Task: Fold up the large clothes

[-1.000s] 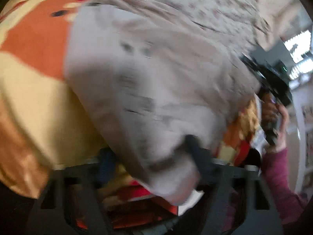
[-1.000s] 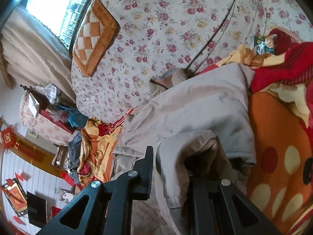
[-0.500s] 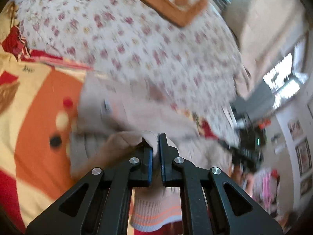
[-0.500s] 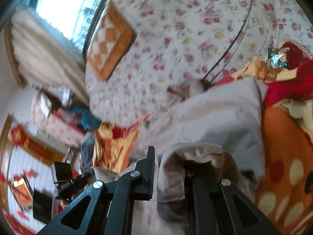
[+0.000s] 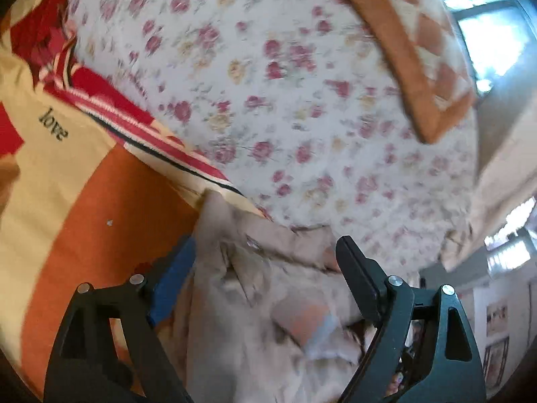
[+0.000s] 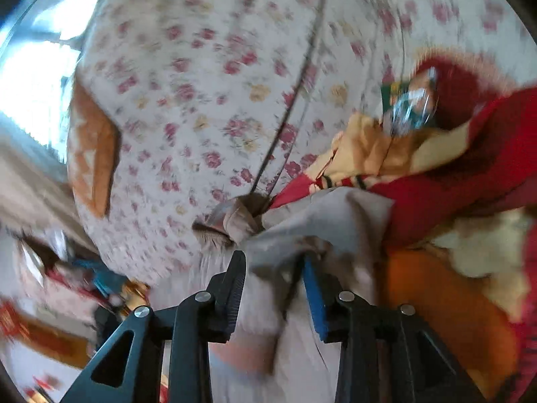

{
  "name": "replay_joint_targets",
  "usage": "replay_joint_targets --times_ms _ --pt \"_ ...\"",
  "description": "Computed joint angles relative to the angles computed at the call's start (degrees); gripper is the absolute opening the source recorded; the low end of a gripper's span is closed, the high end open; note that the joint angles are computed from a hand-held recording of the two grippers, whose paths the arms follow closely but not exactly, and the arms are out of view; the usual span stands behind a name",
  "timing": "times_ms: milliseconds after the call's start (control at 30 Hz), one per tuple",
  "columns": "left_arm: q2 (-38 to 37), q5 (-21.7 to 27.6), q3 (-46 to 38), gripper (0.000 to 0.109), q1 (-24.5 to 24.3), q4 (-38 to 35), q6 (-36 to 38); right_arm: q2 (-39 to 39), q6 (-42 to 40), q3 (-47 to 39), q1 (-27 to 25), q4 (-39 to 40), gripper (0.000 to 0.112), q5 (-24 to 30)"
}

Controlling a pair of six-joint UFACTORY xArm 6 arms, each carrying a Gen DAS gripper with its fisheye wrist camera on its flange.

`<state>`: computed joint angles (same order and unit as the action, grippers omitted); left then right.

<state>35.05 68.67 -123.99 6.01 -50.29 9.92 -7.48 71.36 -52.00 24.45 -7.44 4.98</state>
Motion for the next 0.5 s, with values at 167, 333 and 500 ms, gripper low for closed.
replay_joint_targets --times_ms 167,333,500 --pt "-13.0 1.2 16.0 0.085 0.0 2.3 12.3 -2.7 -14.1 -4.7 7.1 -1.9 0.033 14.3" --pt "-16.8 3.7 22.2 0.085 -4.9 14.1 13.3 6.1 -27.1 -15.0 10.7 6.0 0.033 25.4" --pt "-6.6 2.4 8.4 0.085 -8.2 16.0 6.1 16.1 -24.5 -25.8 8.2 3.6 0.033 22.1"
